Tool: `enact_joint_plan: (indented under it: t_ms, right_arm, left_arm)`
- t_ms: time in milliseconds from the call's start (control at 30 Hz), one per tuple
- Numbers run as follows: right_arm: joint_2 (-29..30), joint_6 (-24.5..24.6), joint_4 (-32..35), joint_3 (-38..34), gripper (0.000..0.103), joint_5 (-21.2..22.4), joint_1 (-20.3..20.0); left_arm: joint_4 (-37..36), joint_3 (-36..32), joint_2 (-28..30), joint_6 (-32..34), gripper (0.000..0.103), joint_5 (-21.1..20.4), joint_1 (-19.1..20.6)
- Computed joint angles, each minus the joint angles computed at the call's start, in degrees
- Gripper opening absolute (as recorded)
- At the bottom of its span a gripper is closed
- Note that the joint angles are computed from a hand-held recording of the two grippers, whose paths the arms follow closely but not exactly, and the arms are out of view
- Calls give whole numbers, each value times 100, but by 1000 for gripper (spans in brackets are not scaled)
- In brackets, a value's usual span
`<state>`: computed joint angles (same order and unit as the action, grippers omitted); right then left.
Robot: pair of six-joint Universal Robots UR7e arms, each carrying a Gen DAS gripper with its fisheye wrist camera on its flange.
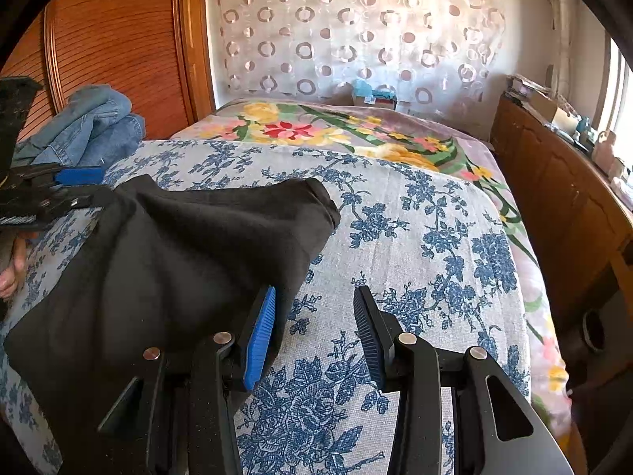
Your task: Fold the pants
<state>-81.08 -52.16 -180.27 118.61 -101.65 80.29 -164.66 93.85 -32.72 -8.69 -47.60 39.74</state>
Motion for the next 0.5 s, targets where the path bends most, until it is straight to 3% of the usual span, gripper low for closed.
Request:
enact_joint_plan:
  t_ms: [233, 500]
  right_arm:
    - [-118, -97, -107, 118, 42, 53, -15]
    - [-937, 49, 303, 735, 42, 513, -55]
  left_arm:
    - [-110, 476, -182, -179, 75, -6, -237]
    - [-380, 1077, -432, -370, 74, -137, -484]
